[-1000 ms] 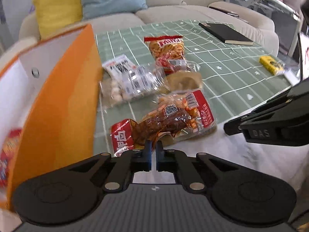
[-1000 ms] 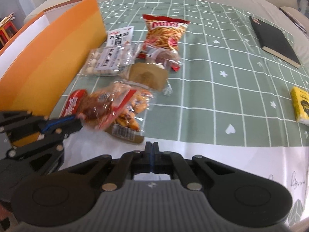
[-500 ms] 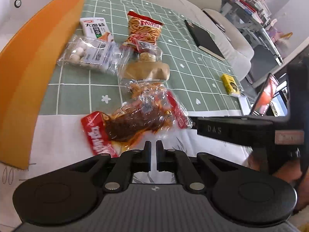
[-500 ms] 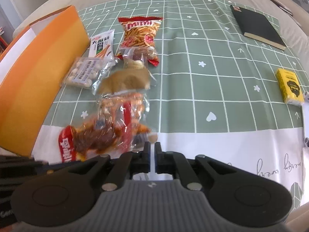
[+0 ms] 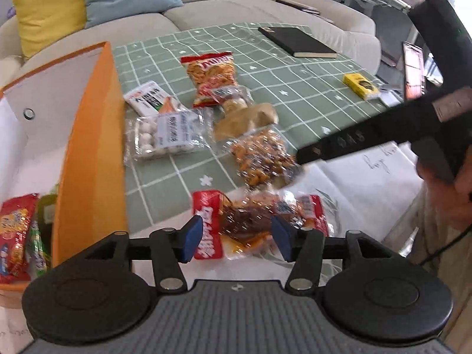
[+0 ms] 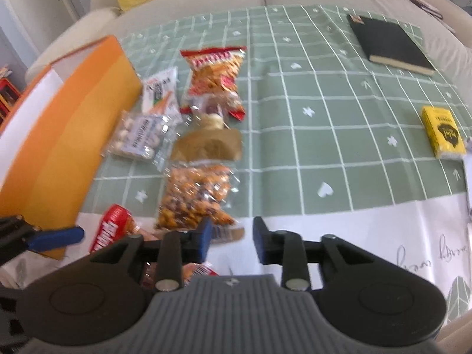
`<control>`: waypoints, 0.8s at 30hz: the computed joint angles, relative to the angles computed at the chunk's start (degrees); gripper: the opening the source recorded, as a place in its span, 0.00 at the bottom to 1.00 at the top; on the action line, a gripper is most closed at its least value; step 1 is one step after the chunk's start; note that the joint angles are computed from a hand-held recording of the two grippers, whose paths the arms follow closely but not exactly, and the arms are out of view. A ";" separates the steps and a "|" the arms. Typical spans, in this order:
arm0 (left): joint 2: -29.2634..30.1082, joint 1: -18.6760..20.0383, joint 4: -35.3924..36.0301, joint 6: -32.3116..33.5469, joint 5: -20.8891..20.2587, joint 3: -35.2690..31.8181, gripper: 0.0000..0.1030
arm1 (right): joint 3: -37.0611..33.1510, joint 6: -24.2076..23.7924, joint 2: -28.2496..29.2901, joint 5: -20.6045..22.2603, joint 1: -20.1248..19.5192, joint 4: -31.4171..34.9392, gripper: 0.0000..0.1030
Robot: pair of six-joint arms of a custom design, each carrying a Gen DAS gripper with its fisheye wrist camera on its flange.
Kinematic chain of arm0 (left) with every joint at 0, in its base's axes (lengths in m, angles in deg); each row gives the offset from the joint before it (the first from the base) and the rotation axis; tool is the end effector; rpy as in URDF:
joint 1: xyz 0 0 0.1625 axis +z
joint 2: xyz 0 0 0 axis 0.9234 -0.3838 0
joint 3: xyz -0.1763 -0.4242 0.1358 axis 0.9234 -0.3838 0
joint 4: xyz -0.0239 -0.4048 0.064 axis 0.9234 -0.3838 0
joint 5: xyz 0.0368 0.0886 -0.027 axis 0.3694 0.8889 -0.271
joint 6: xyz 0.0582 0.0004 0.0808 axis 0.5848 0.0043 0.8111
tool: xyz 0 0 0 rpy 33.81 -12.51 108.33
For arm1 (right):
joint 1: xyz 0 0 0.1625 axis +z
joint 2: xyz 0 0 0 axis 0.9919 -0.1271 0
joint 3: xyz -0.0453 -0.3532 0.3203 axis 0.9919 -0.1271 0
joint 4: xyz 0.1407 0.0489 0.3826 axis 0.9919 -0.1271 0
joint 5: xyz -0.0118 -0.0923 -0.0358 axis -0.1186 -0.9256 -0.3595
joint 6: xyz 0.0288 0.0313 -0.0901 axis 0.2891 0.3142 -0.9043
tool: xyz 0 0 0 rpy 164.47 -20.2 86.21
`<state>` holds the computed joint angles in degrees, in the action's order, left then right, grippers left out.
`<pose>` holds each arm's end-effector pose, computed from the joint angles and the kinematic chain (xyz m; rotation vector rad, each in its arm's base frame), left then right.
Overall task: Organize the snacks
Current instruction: 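Grasp the red-labelled meat pack with the left tool while the right tool grasps the nut bag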
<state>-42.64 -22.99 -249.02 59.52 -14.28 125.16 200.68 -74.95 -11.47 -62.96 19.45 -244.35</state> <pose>-0.2150 -0.4413 0.1116 1.5038 2.4038 -0.1590 0.1433 -0.3875 0.1603 -0.3059 -2.2793 0.8953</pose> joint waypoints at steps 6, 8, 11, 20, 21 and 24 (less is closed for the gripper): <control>0.99 -0.38 1.02 -4.49 3.51 0.52 0.66 | -2.00 -4.07 2.22 0.55 0.13 -1.57 0.48; 0.84 -0.37 3.70 -8.00 4.49 -0.23 0.66 | -2.24 -4.67 2.26 1.02 -0.12 -0.82 0.52; 0.03 -0.82 9.59 -12.56 5.58 -1.35 0.65 | -2.12 -4.31 1.98 1.58 -0.21 0.65 0.52; 3.91 -2.71 4.49 -12.73 12.83 -0.43 0.47 | -2.86 -2.32 2.20 -1.37 0.50 7.09 0.52; 4.49 -2.44 3.74 -13.19 12.98 -0.89 0.44 | -2.77 -2.27 2.21 -1.47 0.59 7.13 0.52; 6.13 -1.78 1.45 -13.32 13.46 -2.06 0.40 | -2.67 -2.56 2.10 -1.35 0.50 7.34 0.52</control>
